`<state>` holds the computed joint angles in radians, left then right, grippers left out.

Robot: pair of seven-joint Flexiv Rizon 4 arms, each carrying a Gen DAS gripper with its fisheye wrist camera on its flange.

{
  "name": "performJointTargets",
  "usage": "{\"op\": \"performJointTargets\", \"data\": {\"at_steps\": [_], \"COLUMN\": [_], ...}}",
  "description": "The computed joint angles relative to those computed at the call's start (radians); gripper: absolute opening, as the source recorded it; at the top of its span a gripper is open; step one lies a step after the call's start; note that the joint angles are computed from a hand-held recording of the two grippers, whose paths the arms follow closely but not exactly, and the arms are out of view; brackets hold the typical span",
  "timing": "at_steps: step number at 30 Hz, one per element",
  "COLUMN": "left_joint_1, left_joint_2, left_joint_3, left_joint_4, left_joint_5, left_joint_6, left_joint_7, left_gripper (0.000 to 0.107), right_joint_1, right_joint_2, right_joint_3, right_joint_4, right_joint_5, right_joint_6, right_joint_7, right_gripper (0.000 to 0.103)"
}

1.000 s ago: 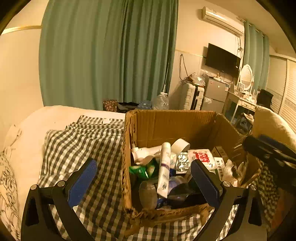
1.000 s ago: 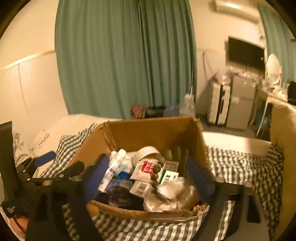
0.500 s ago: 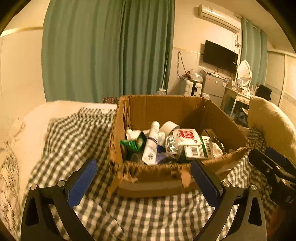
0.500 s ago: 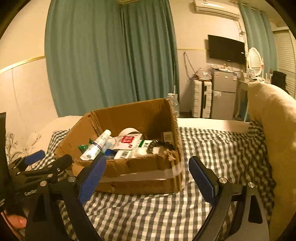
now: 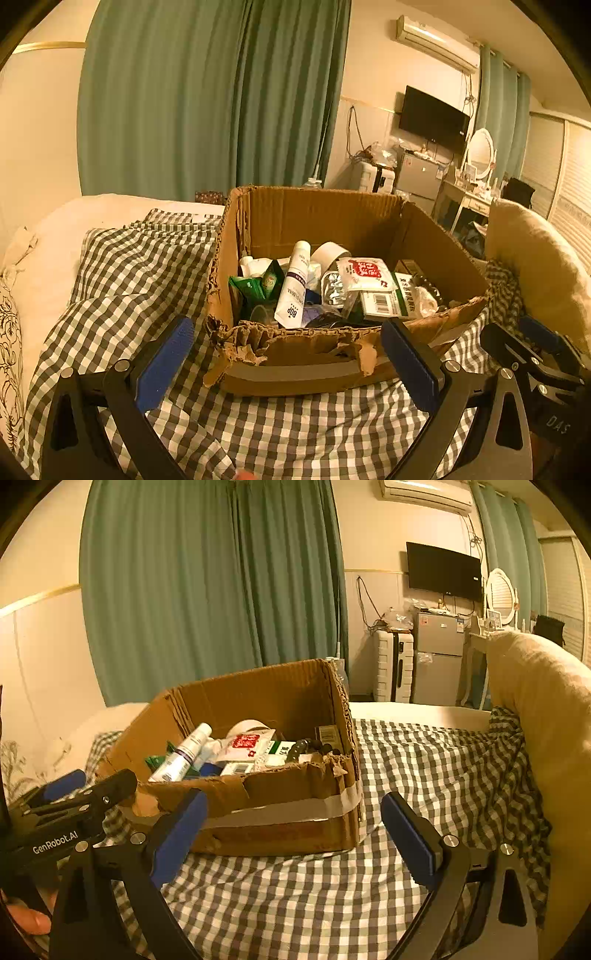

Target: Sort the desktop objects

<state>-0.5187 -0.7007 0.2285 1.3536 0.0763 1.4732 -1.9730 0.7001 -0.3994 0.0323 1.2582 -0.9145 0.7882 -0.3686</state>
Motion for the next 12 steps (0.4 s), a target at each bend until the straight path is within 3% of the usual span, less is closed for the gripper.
{"op": "performJointTargets", "data": {"at_steps": [8, 12], "left_joint_1": [0.007, -0.035], "left_joint_2": [-0.015, -0.022], "left_joint_3": [0.003, 0.064], "left_joint_4": [-0.022, -0.047], "left_joint_5": [0.015, 0.075], "left_joint_6": [-0.046, -0.068], "left_joint_7": [-0.041, -0.069], "left_gripper": [0.103, 0.103], "right_joint_1": [0.01, 0.008], "right_joint_2": [-0.005, -0.005], "right_joint_3": [-0.001, -0.001], "right_joint_4": [-0.004, -0.002], "right_joint_5": [-0.016, -0.012], "right_joint_6": [-0.026, -0.029], "right_joint_7": [-0.029, -0.026], "right_gripper": [0.098, 0.098]}}
